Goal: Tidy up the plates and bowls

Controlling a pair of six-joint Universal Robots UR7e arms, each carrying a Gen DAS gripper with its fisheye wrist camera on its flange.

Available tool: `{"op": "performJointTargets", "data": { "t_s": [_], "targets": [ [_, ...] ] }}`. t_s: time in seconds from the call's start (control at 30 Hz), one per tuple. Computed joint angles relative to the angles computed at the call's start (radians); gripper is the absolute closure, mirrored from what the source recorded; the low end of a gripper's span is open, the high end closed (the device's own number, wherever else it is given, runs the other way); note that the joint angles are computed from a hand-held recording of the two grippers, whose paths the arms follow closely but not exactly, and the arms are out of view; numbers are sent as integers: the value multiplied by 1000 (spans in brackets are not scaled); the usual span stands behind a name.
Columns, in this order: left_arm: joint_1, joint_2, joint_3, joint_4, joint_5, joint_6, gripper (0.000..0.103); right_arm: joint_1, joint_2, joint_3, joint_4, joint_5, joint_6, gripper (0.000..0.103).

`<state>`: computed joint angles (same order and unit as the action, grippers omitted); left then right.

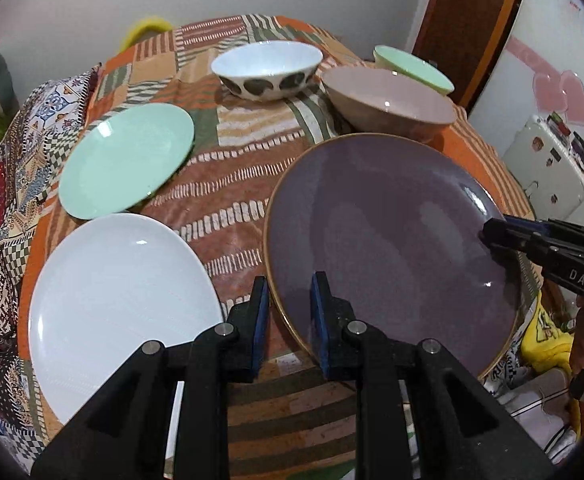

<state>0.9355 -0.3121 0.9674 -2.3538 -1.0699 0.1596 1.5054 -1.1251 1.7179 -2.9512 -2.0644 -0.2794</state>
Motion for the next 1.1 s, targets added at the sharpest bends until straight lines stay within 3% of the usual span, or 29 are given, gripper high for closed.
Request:
{"op": "performJointTargets", "data": {
  "t_s": [0.5, 0.57, 0.63, 0.73, 0.93, 1.1],
  "targets": [
    [2, 15, -3, -19, 6, 5, 78, -10, 8, 6, 6, -9, 0, 79],
    [-1, 15, 1, -28, 21, 13, 78, -7, 7, 2, 15, -14, 1, 76],
    [-10, 15, 15, -55, 59, 39, 77, -3, 7, 1, 9, -21, -2, 68],
    [-12, 9, 21, -54, 62, 45, 76, 3, 1, 8, -22, -35, -13, 59],
    [-13, -25, 50, -84, 65, 22, 75, 21, -13, 7, -52, -38, -31, 58],
    [-19, -79, 113, -202, 89, 37, 63, 55, -3, -12, -91, -31, -86, 55]
  ]
}}
